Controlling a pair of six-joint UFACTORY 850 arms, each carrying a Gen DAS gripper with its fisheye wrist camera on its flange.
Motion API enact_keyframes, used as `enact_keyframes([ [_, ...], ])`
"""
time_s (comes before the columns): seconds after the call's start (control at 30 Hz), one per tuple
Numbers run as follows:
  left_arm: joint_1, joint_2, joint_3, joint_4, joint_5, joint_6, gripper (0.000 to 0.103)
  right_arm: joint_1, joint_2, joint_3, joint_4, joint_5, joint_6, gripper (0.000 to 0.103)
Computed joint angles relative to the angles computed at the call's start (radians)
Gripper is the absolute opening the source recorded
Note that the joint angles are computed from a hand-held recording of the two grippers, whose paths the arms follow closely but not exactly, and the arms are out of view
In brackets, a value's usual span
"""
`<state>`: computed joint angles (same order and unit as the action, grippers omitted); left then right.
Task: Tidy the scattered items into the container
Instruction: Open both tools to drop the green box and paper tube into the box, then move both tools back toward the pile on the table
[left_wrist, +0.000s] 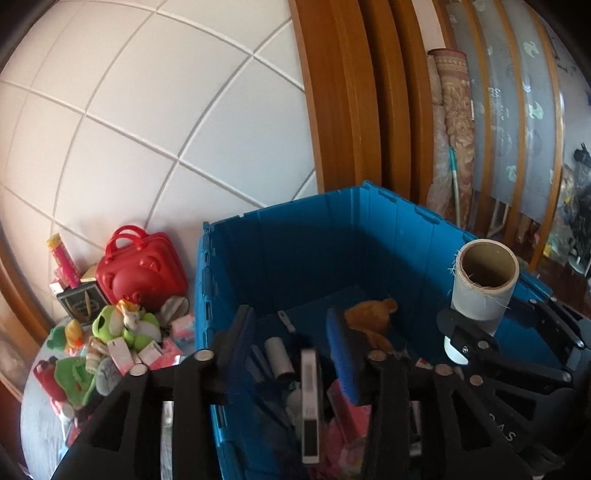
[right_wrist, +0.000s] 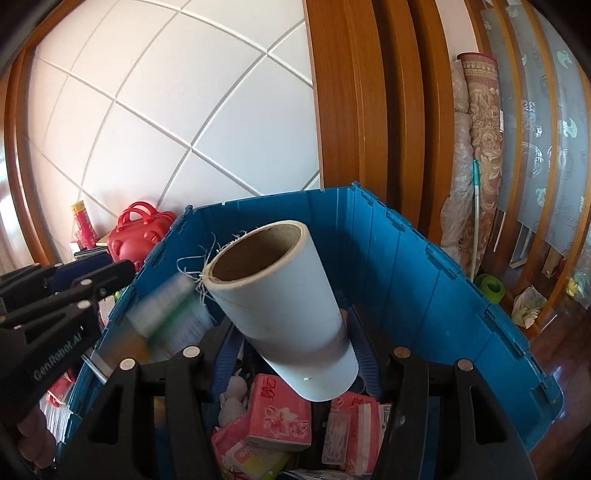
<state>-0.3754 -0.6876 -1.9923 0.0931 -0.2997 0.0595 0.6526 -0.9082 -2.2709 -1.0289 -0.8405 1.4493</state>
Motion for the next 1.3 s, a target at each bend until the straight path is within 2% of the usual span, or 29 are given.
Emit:
enact_keyframes([
  [0.03,-0.002,0.009,0.016,0.043,0.018,-0.041,0.060,0.000,0.000,0.001,0.002,0.003,-0.002,0.055],
  [0.17,-0.001,0.035,0.060,0.072,0.047,-0.072,0.068,0.005,0.002,0.007,0.003,0.003,0.000,0.056],
  [0.27,0.001,0.053,0.089,0.092,0.068,-0.096,0.079,0.008,0.009,0.018,-0.017,0.005,0.018,0.056],
  [0.4,0.009,0.073,0.119,0.040,0.084,-0.060,0.081,0.016,0.004,0.006,-0.031,-0.025,0.018,0.072],
  [0.57,0.014,0.093,0.153,0.017,0.104,-0.047,0.085,0.018,0.014,0.024,-0.038,-0.031,0.033,0.080],
  [0.73,0.026,0.114,0.190,-0.127,0.122,0.068,0.091,0.024,0.029,0.047,-0.063,-0.063,0.059,0.102],
  [0.83,0.031,0.126,0.210,-0.122,0.141,0.049,0.100,0.023,0.045,0.074,-0.068,-0.062,0.077,0.103],
  [1.03,0.051,0.157,0.264,0.019,0.191,-0.115,0.102,0.026,0.021,0.037,-0.040,-0.082,0.048,0.103],
  [1.2,0.090,0.174,0.291,-0.007,0.199,-0.130,0.102,0.039,-0.038,-0.064,-0.014,-0.093,-0.009,0.103],
  [1.3,0.112,0.183,0.305,0.108,0.200,-0.250,0.102,0.051,-0.112,-0.197,0.013,-0.113,-0.070,0.103],
])
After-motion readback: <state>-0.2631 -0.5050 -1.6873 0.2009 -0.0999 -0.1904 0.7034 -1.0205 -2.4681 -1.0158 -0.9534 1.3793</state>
